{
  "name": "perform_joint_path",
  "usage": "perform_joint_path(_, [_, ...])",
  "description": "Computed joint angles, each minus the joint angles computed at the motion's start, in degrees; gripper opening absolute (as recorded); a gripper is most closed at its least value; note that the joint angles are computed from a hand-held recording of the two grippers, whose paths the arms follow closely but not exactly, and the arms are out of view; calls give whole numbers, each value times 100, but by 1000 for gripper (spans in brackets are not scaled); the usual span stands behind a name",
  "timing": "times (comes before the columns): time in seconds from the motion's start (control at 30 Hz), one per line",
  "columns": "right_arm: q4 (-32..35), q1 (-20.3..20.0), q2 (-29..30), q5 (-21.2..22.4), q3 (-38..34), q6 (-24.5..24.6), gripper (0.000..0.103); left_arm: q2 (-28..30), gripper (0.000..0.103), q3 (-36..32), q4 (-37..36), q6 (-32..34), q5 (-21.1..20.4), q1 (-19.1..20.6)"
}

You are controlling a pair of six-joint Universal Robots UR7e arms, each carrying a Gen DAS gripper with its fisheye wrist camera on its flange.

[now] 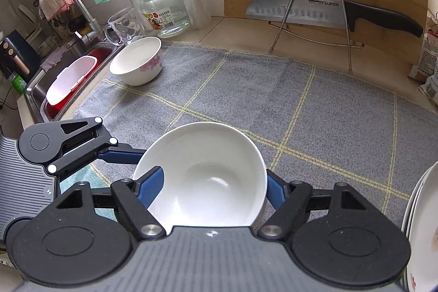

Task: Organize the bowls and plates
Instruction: 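Lower the bowl into the placed bowl and open the right tool, then withdraw the right tool upward from the stacked bowls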

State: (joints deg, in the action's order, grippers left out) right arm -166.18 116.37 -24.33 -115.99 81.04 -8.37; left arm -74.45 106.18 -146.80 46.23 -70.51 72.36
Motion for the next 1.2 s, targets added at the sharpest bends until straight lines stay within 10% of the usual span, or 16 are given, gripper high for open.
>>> perform_joint_path(0.33, [17,-20,-10,50,4,12,84,35,86,-48,63,-64,-12,45])
perform_joint_path(0.5, [-138,34,32,-118,-4,-81,102,-43,93,31,-106,39,-107,59])
perform_joint_path(1.2, [-561,11,-177,462,364,-292,103,-340,94,399,-449,-179,110,-53])
